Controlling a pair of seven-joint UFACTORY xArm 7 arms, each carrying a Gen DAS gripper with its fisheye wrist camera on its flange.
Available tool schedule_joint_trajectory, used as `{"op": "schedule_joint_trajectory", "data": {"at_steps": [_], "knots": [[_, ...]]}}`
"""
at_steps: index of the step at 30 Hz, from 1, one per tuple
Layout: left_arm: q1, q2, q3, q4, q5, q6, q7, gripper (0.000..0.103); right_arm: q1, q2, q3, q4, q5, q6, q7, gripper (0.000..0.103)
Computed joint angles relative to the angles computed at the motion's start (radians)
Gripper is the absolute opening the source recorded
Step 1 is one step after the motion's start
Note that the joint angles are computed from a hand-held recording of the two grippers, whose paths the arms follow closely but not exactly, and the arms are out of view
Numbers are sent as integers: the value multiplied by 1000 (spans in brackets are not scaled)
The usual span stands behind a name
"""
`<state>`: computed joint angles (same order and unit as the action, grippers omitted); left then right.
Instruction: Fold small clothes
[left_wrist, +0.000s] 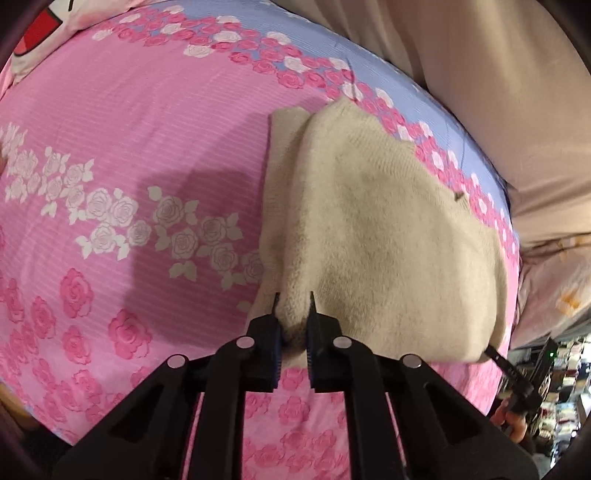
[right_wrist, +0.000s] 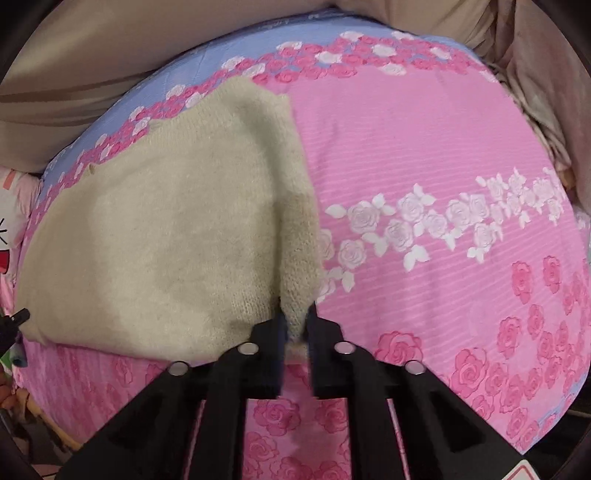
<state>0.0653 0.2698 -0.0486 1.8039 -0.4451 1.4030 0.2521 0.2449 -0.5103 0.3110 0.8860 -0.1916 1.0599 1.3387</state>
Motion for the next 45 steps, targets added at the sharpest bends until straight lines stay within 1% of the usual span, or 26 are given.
{"op": "schedule_joint_trajectory", "data": {"at_steps": [2, 4, 6, 7, 8, 10, 11, 12, 14, 15, 16, 17, 18, 20, 21, 24, 26, 28, 30, 32, 34, 37, 39, 40, 41, 45], "knots": [[14, 5, 8, 33, 16, 36, 22, 9, 10, -23, 17, 31, -19, 47, -20, 10], [17, 20, 12, 43, 36, 60, 25, 9, 19, -31, 12, 23, -9, 72, -46, 10], [9, 36, 11, 24, 67, 58, 31, 9, 34, -20, -20, -23, 44, 66, -81, 11], [1, 43, 11, 18, 91, 57, 29, 10, 33, -27, -27, -39, 58, 63, -83, 13], [-2, 43, 10, 12, 96, 56, 24, 11, 24, -41, -18, -39, 52, 67, -61, 14], [-6, 13, 9, -10, 101, 17, 27, 17, -4, -66, 23, -1, -2, 121, -14, 19], [-9, -1, 11, -19, 108, -6, 28, 20, -15, -73, 36, 22, -23, 156, 0, 21], [-14, -13, 13, -25, 119, -31, 23, 22, -23, -81, 39, 35, -38, 174, 6, 21], [-31, -16, 22, -9, 171, -60, -28, 25, -34, -104, 20, 25, -55, 149, -1, 23], [-30, -7, 21, 14, 163, -53, -41, 25, -35, -118, -1, 3, -51, 113, -15, 28], [-27, 2, 18, 42, 151, -42, -55, 25, -34, -128, -21, -23, -42, 75, -36, 44], [-24, 5, 14, 60, 134, -37, -59, 26, -32, -134, -42, -49, -33, 29, -66, 50], [-22, 5, 7, 77, 116, -35, -53, 27, -27, -140, -63, -73, -18, -10, -105, 51], [-38, 5, -8, 101, 116, -34, -44, 37, 6, -133, -123, -118, 42, -103, -231, 59], [-54, -8, -16, 84, 122, -53, -37, 39, 11, -117, -131, -124, 58, -124, -281, 59], [-111, -30, -34, 33, 165, -78, -28, 39, 53, -79, -191, -133, 141, -155, -495, 60], [-146, -37, -43, 0, 182, -81, -47, 39, 67, -74, -202, -127, 178, -183, -595, 60], [-178, -49, -47, -40, 210, -95, -73, 39, 92, -69, -221, -103, 217, -211, -725, 60], [-205, -60, -48, -81, 247, -109, -96, 39, 144, -40, -268, -66, 291, -215, -894, 65], [-228, -72, -46, -120, 295, -132, -126, 39, 179, 19, -303, -12, 341, -151, -1056, 67], [-241, -80, -43, -147, 322, -148, -163, 40, 188, 60, -332, 12, 384, -87, -1180, 67], [-249, -98, -41, -174, 342, -166, -203, 42, 149, 73, -351, -4, 411, -14, -1263, 66], [-254, -113, -40, -198, 367, -180, -225, 44, 135, 66, -360, -20, 458, 8, -1317, 52], [-256, -118, -40, -206, 374, -187, -236, 46, 138, 65, -360, -15, 487, 14, -1352, 34], [-259, -126, -39, -219, 385, -193, -253, 46, 137, 62, -348, -10, 498, 10, -1378, 29], [-262, -135, -40, -236, 404, -200, -286, 47, 118, 72, -303, 17, 530, 11, -1448, 24]]}}
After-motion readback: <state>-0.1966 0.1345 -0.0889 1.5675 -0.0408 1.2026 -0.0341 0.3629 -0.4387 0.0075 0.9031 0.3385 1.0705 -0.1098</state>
